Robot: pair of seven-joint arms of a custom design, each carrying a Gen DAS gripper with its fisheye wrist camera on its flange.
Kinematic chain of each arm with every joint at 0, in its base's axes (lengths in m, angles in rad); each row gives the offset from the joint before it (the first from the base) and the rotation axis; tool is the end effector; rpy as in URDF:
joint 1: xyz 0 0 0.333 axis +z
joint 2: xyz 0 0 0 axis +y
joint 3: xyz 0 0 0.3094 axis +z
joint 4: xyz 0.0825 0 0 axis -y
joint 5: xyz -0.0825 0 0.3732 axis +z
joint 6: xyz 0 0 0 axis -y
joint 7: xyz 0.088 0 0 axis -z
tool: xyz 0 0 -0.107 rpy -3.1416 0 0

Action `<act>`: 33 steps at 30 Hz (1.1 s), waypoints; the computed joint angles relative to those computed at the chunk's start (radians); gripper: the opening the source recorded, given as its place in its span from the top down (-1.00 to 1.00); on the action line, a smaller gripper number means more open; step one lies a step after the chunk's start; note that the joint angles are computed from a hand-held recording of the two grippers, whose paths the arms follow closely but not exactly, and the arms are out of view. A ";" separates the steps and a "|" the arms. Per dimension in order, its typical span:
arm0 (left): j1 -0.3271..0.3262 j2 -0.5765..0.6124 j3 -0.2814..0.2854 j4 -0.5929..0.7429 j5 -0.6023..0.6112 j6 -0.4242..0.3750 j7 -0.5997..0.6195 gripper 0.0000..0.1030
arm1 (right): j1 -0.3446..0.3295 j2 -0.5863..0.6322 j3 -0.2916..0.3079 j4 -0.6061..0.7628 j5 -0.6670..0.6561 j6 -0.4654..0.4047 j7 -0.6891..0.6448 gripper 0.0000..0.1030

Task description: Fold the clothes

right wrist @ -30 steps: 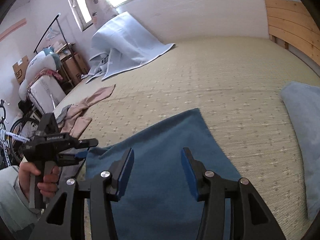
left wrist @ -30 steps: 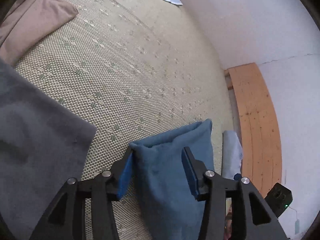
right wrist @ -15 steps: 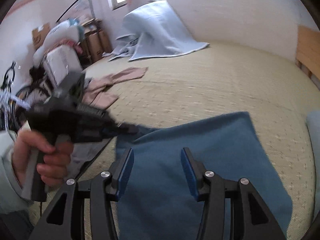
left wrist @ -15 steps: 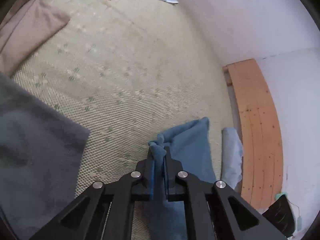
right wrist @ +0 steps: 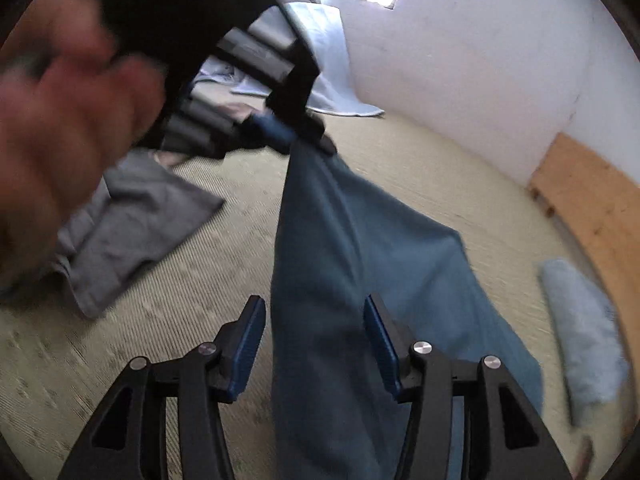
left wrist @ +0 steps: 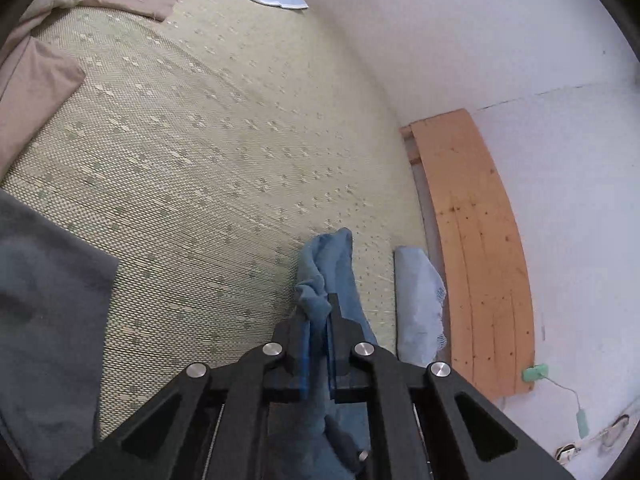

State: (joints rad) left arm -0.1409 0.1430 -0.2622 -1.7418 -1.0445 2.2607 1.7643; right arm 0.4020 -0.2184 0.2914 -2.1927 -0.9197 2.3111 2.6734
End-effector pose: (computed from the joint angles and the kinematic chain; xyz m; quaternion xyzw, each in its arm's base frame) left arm 0.5745 -0.2599 0.5398 0.6091 -0.6308 0.4097 0.2516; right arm 0.3988 0.3214 0.5135 -0.6825 0.5962 -0.3819 0.1814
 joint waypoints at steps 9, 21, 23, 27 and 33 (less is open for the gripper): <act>0.006 -0.008 0.004 -0.006 -0.043 -0.007 0.014 0.91 | 0.106 0.065 0.050 0.041 0.007 -0.330 0.071 -0.29; 0.013 -0.004 0.008 0.004 -0.062 -0.024 0.000 0.92 | 0.203 -0.023 0.110 -0.046 0.091 -0.662 0.099 -0.31; 0.014 -0.005 0.008 0.003 -0.067 -0.026 0.000 0.92 | 0.220 -0.030 0.121 -0.053 0.104 -0.709 0.104 -0.31; 0.016 -0.007 0.010 0.001 -0.075 -0.029 0.000 0.92 | 0.248 -0.065 0.130 -0.071 0.142 -0.780 0.091 -0.31; 0.020 -0.006 0.011 0.004 -0.074 -0.033 -0.014 0.92 | 0.259 -0.083 0.135 -0.081 0.166 -0.815 0.051 -0.28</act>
